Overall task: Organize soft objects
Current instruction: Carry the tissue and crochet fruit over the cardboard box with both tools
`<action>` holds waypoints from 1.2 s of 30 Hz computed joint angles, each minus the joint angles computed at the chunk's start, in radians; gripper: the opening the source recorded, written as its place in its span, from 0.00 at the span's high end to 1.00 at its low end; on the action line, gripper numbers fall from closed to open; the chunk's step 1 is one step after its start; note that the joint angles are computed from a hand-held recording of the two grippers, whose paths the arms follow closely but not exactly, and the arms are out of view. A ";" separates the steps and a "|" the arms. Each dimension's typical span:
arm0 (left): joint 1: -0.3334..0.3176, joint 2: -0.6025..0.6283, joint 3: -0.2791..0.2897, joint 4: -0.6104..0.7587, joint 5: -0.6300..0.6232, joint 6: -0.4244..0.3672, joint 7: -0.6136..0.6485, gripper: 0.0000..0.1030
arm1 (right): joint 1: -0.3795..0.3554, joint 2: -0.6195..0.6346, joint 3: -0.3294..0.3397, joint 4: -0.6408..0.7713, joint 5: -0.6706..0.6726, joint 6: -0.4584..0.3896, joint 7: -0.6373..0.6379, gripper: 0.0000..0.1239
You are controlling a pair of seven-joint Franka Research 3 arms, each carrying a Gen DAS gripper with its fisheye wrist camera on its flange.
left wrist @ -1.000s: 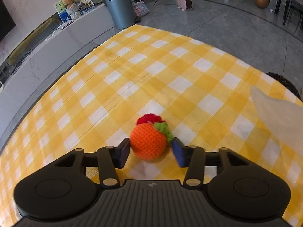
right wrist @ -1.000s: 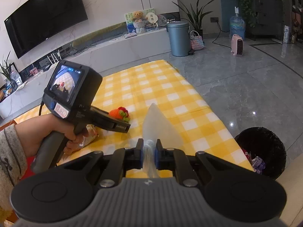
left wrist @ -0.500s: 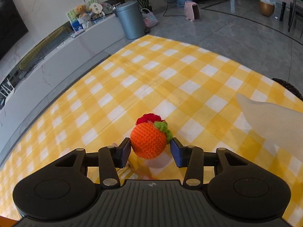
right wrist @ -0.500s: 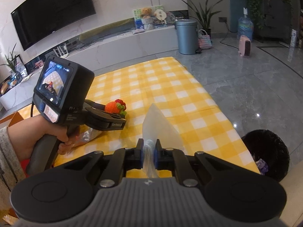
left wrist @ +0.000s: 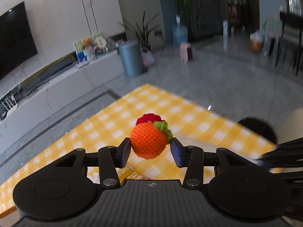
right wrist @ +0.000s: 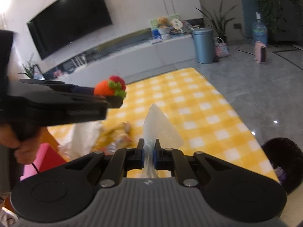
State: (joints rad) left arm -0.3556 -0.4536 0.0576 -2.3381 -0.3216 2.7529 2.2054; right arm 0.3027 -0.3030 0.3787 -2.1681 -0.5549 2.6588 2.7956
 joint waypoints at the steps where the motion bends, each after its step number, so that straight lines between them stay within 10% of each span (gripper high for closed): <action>1: -0.007 -0.032 0.010 -0.014 -0.010 0.007 0.014 0.50 | 0.001 0.003 0.001 0.004 -0.004 0.014 -0.002 0.95; 17: 0.042 -0.348 0.120 -0.194 0.106 0.062 -0.117 0.50 | 0.105 0.141 -0.002 0.197 -0.146 -0.039 -0.033 0.95; 36: 0.158 -0.435 0.313 -0.255 0.108 0.086 -0.272 0.50 | 0.307 0.298 -0.108 0.357 -0.153 0.157 -0.110 0.95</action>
State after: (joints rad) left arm -0.1980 -0.8888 0.3707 -2.5928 -0.2137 2.8392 1.9330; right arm 0.6098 -0.0055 0.2708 -1.8107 -0.7076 2.8155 2.6860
